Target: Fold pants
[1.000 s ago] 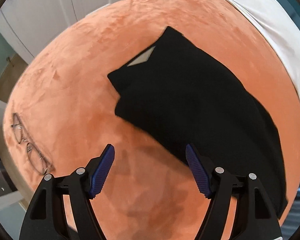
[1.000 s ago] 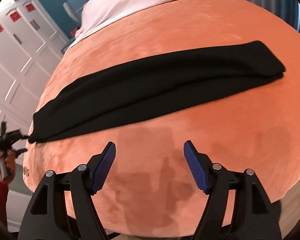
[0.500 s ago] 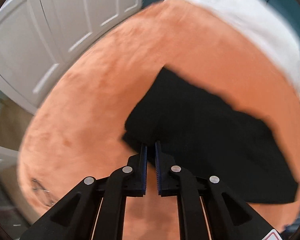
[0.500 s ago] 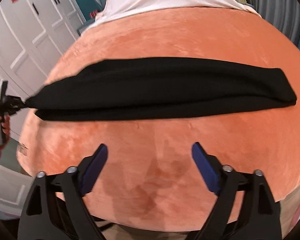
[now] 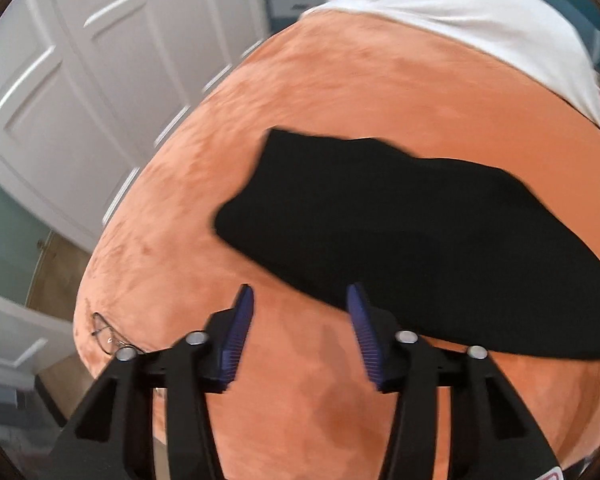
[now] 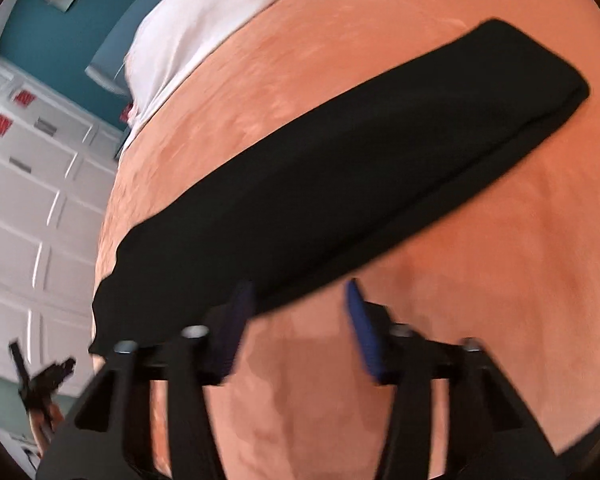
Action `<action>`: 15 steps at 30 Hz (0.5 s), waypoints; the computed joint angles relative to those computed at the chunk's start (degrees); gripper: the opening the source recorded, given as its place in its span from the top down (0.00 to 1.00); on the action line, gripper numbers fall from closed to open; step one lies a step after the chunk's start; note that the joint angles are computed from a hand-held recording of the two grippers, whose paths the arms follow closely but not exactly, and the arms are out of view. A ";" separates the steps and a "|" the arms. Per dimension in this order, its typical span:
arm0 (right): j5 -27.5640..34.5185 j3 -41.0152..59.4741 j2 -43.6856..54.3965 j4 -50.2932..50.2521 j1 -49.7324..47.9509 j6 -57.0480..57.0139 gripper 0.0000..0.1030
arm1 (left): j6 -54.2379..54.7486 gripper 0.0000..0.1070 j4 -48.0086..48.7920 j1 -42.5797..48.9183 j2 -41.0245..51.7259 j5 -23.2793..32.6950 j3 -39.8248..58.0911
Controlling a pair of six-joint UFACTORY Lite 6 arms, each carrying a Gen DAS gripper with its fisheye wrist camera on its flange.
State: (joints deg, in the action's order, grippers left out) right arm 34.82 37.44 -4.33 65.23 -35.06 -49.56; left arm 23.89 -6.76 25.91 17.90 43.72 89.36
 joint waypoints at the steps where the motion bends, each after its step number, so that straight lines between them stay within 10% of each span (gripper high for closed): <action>1: -0.52 0.56 1.66 1.13 0.20 -0.96 0.63 | -0.58 0.54 0.91 -1.87 -3.17 -1.48 -3.58; 15: 6.01 5.68 13.97 15.16 -5.43 -12.22 0.63 | -7.98 0.41 2.27 -17.87 -21.02 0.58 -22.46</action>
